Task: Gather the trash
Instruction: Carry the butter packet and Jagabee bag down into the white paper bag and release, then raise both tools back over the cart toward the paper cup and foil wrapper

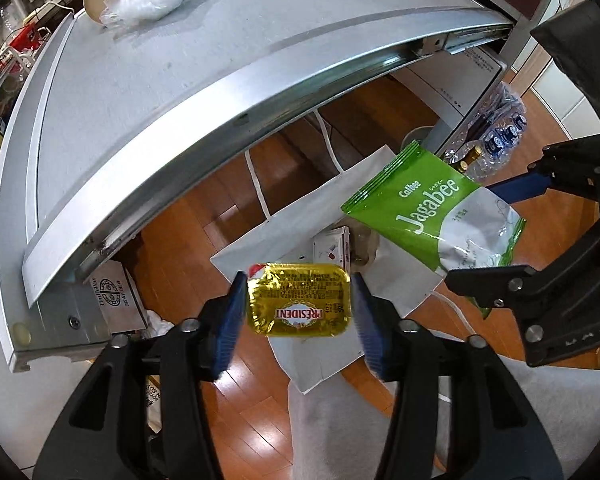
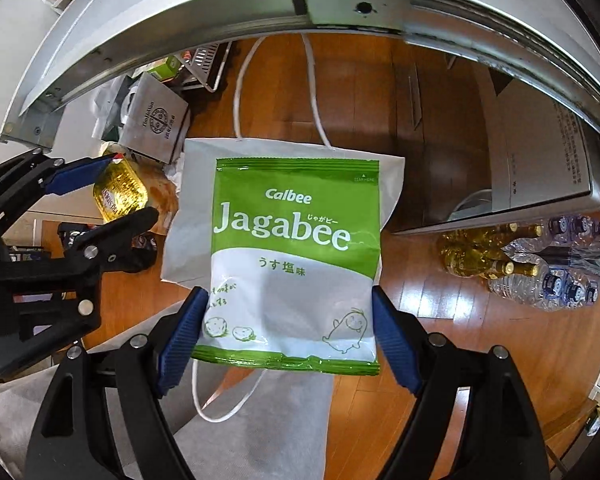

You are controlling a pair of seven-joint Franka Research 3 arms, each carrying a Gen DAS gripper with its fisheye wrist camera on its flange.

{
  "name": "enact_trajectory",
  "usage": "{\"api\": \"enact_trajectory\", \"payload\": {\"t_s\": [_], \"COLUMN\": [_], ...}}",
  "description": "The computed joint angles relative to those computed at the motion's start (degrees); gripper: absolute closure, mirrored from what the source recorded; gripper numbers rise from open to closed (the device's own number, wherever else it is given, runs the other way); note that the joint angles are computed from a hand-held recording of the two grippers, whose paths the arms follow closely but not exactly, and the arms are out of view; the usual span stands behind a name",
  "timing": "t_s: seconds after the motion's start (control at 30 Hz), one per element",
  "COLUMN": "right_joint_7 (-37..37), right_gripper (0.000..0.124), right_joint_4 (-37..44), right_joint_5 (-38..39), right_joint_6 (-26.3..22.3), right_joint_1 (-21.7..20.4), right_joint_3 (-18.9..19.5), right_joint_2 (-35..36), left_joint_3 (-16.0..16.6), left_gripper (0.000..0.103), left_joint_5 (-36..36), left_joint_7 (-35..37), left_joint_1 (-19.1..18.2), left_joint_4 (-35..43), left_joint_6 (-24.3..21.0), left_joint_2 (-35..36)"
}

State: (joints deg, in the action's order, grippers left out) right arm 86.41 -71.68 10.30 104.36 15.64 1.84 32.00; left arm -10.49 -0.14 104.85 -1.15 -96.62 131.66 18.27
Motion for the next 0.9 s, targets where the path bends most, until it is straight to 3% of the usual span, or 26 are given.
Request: {"api": "enact_trajectory", "payload": {"t_s": [0.03,0.1,0.9], "right_joint_7": [0.11,0.19,2.13], "right_gripper": [0.044,0.04,0.039], "right_joint_4": [0.16,-0.15,-4.54], "right_joint_5": [0.1,0.03,0.11], "right_joint_6": [-0.15,0.11,4.02], "right_joint_1": [-0.05,-0.15,-1.26], "right_joint_3": [0.0,-0.13,-0.57], "right_joint_2": [0.13,-0.21,-4.99], "left_joint_3": [0.08,-0.01,0.28], "left_gripper": [0.026,0.022,0.021], "left_joint_5": [0.34,0.02,0.35], "left_joint_7": [-0.5,-0.48,0.85], "left_joint_1": [-0.22,-0.06,0.18], "left_joint_4": [-0.04,-0.44,-1.98], "left_joint_6": [0.44,1.48,1.72], "left_joint_2": [0.05,-0.4,-2.4]}}
